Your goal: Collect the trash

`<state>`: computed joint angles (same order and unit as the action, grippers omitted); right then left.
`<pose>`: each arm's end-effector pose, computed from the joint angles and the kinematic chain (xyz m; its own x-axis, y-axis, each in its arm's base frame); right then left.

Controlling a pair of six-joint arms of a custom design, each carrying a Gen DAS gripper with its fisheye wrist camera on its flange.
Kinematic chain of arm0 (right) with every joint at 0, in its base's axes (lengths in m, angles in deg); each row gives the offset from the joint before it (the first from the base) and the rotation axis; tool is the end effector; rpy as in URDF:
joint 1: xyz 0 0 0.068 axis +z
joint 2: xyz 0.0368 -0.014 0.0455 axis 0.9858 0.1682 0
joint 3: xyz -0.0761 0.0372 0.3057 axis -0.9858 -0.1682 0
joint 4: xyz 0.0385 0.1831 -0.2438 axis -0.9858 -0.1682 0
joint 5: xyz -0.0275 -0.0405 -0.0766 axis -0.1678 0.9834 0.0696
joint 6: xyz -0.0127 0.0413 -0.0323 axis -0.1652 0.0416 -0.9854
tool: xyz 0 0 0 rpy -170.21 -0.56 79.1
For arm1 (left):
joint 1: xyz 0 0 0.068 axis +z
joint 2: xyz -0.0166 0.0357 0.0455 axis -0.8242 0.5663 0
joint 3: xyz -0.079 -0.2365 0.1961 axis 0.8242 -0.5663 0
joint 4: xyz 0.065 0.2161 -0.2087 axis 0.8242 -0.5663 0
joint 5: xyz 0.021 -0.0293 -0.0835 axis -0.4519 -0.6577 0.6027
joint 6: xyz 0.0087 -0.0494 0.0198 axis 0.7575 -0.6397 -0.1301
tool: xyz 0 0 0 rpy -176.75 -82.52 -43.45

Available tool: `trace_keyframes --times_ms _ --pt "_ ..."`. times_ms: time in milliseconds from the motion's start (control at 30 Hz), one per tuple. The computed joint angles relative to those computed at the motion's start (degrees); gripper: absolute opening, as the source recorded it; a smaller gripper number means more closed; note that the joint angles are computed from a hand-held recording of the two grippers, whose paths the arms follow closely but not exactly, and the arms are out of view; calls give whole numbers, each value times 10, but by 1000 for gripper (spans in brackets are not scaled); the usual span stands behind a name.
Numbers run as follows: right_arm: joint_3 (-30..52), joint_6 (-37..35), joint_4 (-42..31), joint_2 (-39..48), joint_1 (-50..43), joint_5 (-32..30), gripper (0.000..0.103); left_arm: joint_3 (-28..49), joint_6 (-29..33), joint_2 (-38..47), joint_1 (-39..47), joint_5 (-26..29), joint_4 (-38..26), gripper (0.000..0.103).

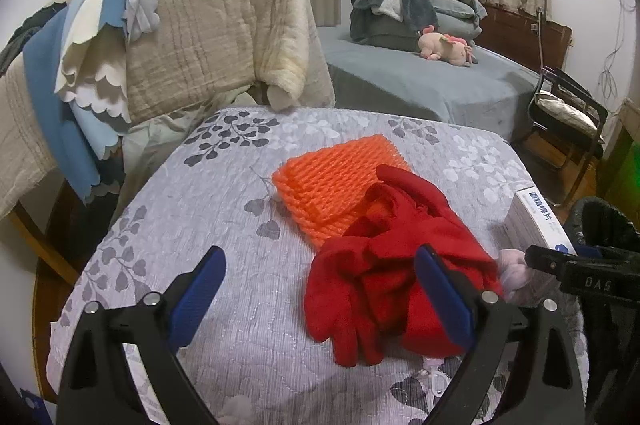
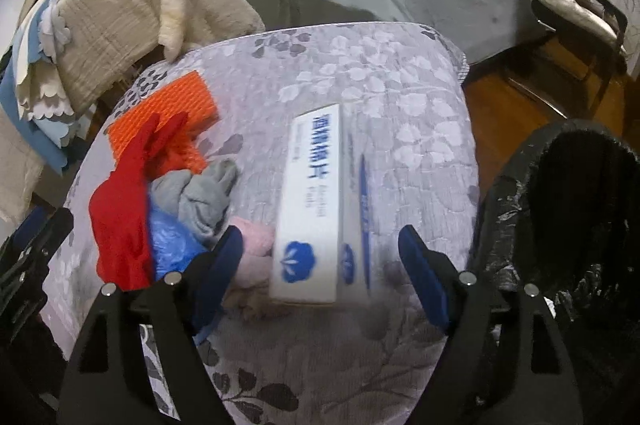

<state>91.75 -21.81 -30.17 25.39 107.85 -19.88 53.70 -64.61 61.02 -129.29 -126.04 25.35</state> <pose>0.2789 0.1530 0.0615 -0.7412 -0.4050 -0.5354 -0.5559 0.8174 0.1513 0.0885 -0.2136 0.0901 -0.5410 -0.3845 -0.7480 -0.5682 0.8228 -0.0120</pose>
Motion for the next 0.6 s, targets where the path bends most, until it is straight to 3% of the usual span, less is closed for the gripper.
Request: trace_keyframes --times_ms 233,300,600 --pt "-29 -9 6 -49 -22 -22 78 -2 9 -2 3 -2 9 93" --pt "-36 -15 13 -58 -18 -4 77 0 14 -1 5 -5 9 93" --pt "-37 -15 50 -10 -1 30 55 14 29 6 7 -12 14 93"
